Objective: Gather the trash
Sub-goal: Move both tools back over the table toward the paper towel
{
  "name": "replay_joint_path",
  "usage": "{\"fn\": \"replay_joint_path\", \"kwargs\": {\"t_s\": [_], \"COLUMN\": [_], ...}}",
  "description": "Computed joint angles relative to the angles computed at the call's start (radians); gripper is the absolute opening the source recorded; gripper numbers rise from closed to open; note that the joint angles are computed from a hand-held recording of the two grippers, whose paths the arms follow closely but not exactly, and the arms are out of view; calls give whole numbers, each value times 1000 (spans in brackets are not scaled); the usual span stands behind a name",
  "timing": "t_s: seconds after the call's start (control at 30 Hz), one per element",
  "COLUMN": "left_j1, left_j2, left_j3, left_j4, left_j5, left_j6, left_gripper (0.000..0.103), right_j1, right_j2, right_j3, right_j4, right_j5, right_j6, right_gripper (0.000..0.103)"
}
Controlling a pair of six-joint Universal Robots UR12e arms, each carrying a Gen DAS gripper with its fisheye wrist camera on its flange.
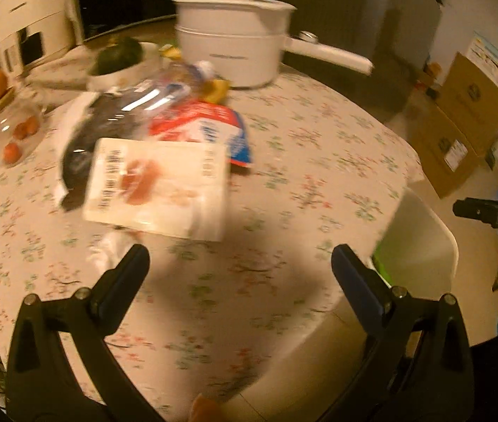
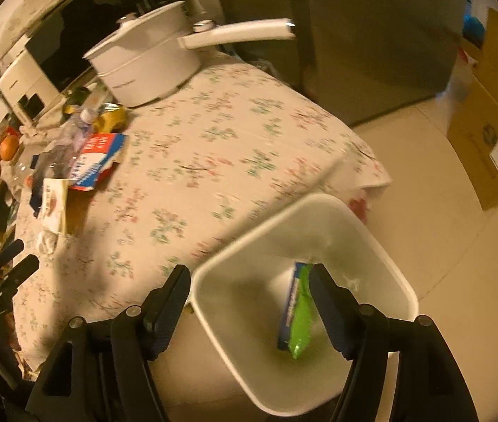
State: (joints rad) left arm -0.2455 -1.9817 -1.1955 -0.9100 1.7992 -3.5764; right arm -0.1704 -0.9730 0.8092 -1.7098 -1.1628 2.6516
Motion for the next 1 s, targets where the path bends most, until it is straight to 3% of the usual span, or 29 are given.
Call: {"fn": "replay_joint_path", "kwargs": {"t_s": [0.13,0.3,0.47,0.63,1.0], "left_j1": [17,47,67,93,133], "left_j2": [36,65,69,74,70], "left_j3": [-59,-98,-103,-110,-104], "left_j4": [40,24,-36,-57,-22], "left_j5": [40,20,60,71,150], "left_j6": [-21,-38,-8,-43,-49], "left_gripper": [103,103,103,103,103], "right_j1": [22,49,75,97,162], "right_j2": [1,9,16,23,49], "right_j3": [-4,-18,-29,-38,-55], "right_j4": [-4,6,23,37,74], "right_j5": [1,0,4,9,36], "right_j6": [-10,-10,-13,-11,-12], "right_gripper": [76,78,78,79,79]}}
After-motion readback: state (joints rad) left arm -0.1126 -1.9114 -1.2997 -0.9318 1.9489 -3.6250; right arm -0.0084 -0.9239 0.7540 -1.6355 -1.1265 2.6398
